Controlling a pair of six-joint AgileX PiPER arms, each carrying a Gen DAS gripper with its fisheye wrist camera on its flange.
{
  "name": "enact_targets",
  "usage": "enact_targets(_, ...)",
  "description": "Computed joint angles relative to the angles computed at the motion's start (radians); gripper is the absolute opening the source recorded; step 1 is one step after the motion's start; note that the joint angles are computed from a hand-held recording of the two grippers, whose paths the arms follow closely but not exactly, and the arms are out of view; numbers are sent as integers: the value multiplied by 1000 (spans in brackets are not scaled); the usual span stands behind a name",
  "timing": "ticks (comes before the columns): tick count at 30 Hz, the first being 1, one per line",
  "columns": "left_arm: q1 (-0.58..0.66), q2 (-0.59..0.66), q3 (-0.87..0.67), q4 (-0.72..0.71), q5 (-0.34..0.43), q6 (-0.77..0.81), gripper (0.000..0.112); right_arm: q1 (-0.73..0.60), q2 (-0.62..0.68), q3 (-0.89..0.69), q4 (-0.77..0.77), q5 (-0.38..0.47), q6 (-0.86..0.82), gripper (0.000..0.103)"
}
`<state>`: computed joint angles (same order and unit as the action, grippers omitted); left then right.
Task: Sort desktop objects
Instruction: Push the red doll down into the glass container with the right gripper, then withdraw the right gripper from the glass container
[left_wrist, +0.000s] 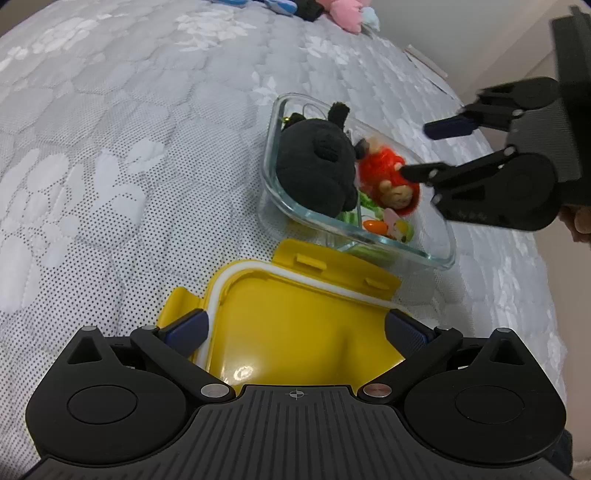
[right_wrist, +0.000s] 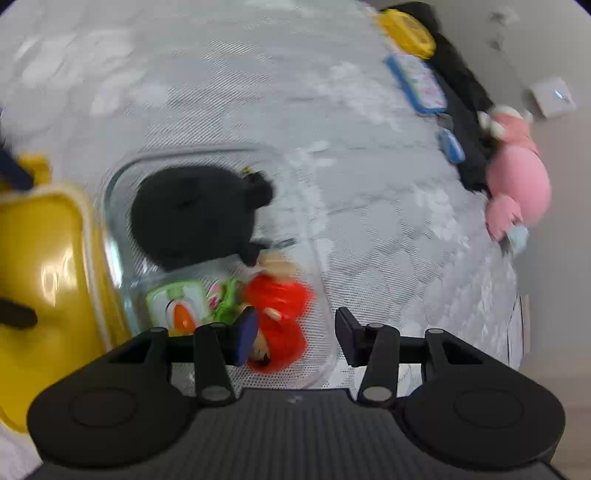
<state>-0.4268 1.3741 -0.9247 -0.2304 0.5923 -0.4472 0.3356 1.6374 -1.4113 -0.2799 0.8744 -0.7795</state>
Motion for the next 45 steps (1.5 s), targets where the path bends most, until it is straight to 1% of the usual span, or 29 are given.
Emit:
enact_targets(2,3,1,-1,-5,1,1,103,-25,-3,-35,46,26,24,51)
enact_targets(4,-2,4,-7,7,6,-6,103,-38,6,-62,54,25,71,51)
enact_targets(5,-4,5,-10,13,9,-8,103,-43,11,-76,57,30,112,49)
enact_targets(8,-7,6,-13,19,14,-8,103,-62,61,-148,116,78,265,44)
enact_targets(11,-1,4,-8,5,11,5,103,-64,81,-121,151,17,372,43)
enact_targets(13,-1,2,-6,3,10,7,103,-66,108,-123,177,31,402,43)
enact_targets(14,-2,2,-7,5,11,6,103,-65,118,-128,175,56,416,44)
enact_targets(15,-2,3,-10,7,13,4,103,-64,123,-121,165,60,428,45)
enact_targets(16,-3,4,-12,10,15,2,103,-65,115,-105,163,44,427,47)
enact_targets(18,-4,4,-14,12,16,-4,103,-77,107,-110,182,53,425,47)
enact_targets(20,-3,3,-14,9,16,-7,103,-117,101,-140,268,65,427,47)
enact_targets(22,-1,2,-13,7,14,-7,103,-178,95,-181,433,99,415,47)
enact_targets(25,-1,2,-12,6,14,-4,103,-267,125,-261,707,227,377,47)
enact_targets(26,-1,2,-11,7,13,-3,103,-275,137,-278,753,265,376,47)
enact_targets(27,-2,3,-11,8,12,-3,103,-268,146,-286,763,288,386,47)
enact_targets(28,-3,3,-12,10,12,-3,103,-253,149,-282,751,293,402,47)
enact_targets(30,-4,3,-12,10,12,-2,103,-211,152,-265,695,291,440,47)
enact_targets(31,-3,3,-12,8,12,0,103,-189,147,-244,660,279,457,46)
enact_targets(32,3,4,-13,-4,15,21,103,-174,141,-222,635,264,466,48)
enact_targets(34,12,4,-15,-21,21,52,103,-162,118,-169,622,218,459,52)
enact_targets(36,11,4,-17,-16,23,48,103,-157,101,-136,615,190,443,52)
enact_targets(39,13,2,-15,-21,21,56,103,-138,76,-113,582,155,386,54)
enact_targets(41,18,-4,-6,-32,14,68,103,-158,65,-119,612,174,397,52)
enact_targets(42,21,-6,-3,-37,10,72,103,-183,59,-123,654,182,401,53)
enact_targets(43,18,-9,0,-22,5,60,103,-213,33,-103,703,178,399,54)
enact_targets(45,10,-7,-2,10,6,37,103,-271,-48,-30,775,145,383,62)
